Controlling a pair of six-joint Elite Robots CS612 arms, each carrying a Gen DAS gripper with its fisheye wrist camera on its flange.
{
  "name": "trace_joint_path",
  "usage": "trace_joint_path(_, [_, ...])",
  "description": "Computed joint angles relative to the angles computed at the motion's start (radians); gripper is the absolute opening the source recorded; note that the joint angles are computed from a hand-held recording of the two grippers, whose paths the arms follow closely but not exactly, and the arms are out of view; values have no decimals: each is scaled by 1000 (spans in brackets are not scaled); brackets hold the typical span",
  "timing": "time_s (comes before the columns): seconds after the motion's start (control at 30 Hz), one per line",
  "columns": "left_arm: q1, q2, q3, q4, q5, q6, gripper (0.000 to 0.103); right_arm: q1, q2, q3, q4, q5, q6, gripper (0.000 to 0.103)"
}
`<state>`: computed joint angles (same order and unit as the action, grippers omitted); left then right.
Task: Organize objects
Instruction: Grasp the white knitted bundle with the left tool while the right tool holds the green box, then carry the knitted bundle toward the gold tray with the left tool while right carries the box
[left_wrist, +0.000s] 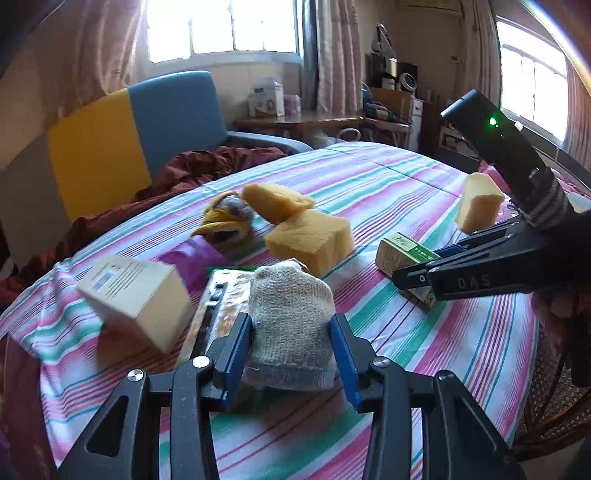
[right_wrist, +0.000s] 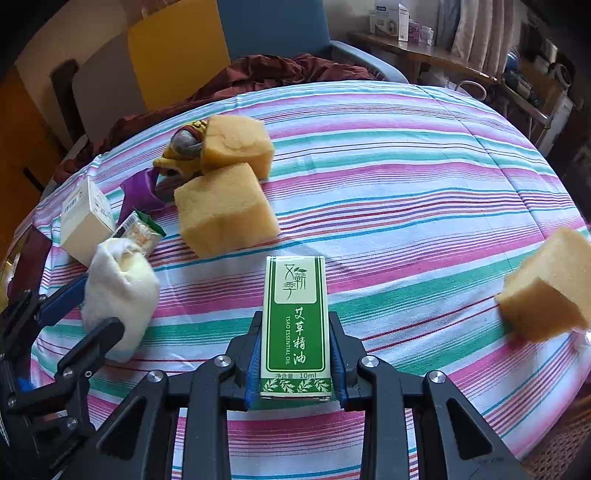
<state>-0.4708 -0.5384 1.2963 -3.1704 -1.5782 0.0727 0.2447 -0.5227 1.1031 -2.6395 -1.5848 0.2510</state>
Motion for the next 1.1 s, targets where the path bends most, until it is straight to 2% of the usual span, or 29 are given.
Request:
trace_joint_path(0.27, [5,-24,73,-82,1,-27,40,9,3,-3,-16,8,-47,31])
trace_joint_path(0.43, [3,-44,122,-91,15,-37,39,21,8,-10,-15,-11,-89,31])
trace_joint_path(0.53, [9,-53,147,-70,-8,-56,26,23,7,-5,-28,-12,-106,31])
trace_joint_path(0.57, [8,-56,154,-48,-6,-57,8,25,7,-5,-33,-20,-112,31])
trace_joint_path(0.6, [10,-57,160,-41,-10,-60,8,28,7,-5,-39,-31,-123,31])
trace_joint_path(0.63, [13,-59,170,-66,-23,-65,8,30,8,-7,-42,-38,-129,31])
trace_joint_path(0.83, [21,-73,183,-71,-51,-98,9,35,14,-16,-51,-48,-149,31])
trace_joint_path(0.9, [20,-77,177,-68,-66,-123,27,37,17,-21,-48,-57,-148,31])
trace_joint_path(0.93, [22,-76,170,-71,-84,-132,31,37,17,-23,-46,-62,-148,31])
trace_joint_path(1.0, [18,-73,152,-70,-74,-134,40,38,17,-23,-42,-80,-145,31])
trace_joint_path(1.1, [6,-63,112,-40,-46,-112,43,35,16,-26,-28,-90,-121,31])
